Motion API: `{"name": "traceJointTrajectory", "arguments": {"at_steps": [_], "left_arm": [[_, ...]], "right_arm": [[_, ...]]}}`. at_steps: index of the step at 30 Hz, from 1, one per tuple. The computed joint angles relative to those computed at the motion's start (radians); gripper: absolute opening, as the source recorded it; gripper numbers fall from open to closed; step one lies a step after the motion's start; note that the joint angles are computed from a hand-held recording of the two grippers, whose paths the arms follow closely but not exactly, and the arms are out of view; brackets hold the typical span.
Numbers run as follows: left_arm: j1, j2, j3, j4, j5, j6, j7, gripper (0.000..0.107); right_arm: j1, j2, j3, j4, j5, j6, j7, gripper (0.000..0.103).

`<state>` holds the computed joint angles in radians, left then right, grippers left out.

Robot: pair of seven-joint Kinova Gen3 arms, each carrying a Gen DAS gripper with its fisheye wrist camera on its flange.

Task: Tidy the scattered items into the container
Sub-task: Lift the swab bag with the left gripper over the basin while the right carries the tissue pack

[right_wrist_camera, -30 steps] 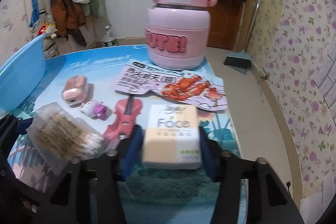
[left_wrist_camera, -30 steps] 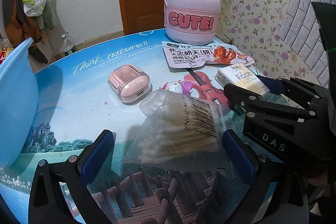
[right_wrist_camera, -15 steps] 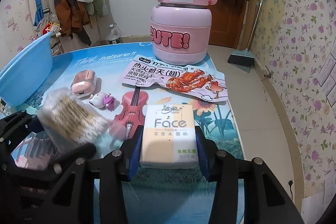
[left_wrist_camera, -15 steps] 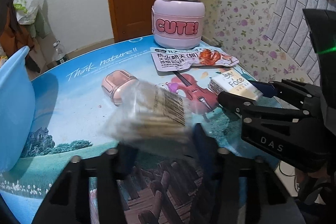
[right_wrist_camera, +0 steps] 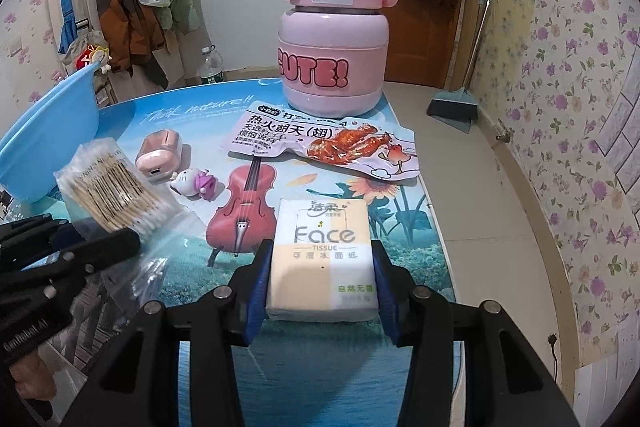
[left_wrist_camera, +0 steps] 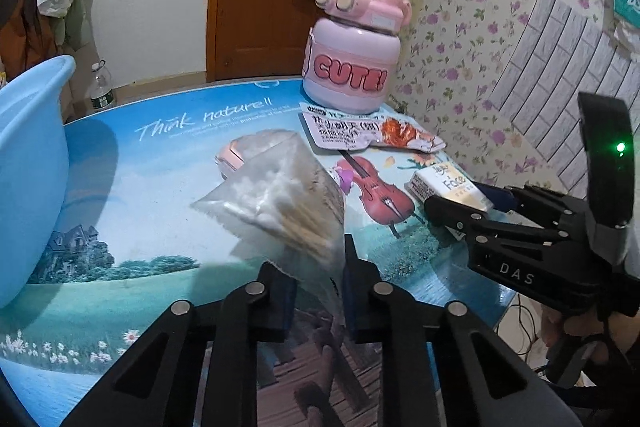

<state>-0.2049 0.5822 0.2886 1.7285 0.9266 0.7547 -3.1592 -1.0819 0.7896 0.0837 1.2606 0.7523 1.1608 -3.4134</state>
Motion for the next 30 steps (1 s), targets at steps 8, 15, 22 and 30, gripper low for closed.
{"name": "traceJointTrajectory", "arguments": {"at_steps": [8, 15, 22, 30], "left_arm": [[-0.052, -0.036, 0.0, 0.006, 0.076, 0.062, -0.075, 0.017], [-0.056, -0.122, -0.046, 0.069, 0.192, 0.024, -0.2, 0.017], [-0.044, -0.201, -0.116, 0.091, 0.275, -0.016, -0.187, 0.017], [-0.054, -0.239, -0.157, 0.063, 0.256, -0.02, -0.126, 0.017]], "right_arm": [[-0.015, 0.006, 0.007, -0.023, 0.02, 0.02, 0.009, 0.047], [-0.04, -0.003, 0.01, -0.036, 0.045, 0.037, -0.009, 0.047], [-0.08, -0.022, 0.01, -0.064, 0.089, 0.07, -0.015, 0.047], [-0.103, -0.016, 0.006, -0.157, 0.127, 0.112, 0.054, 0.047]]}}
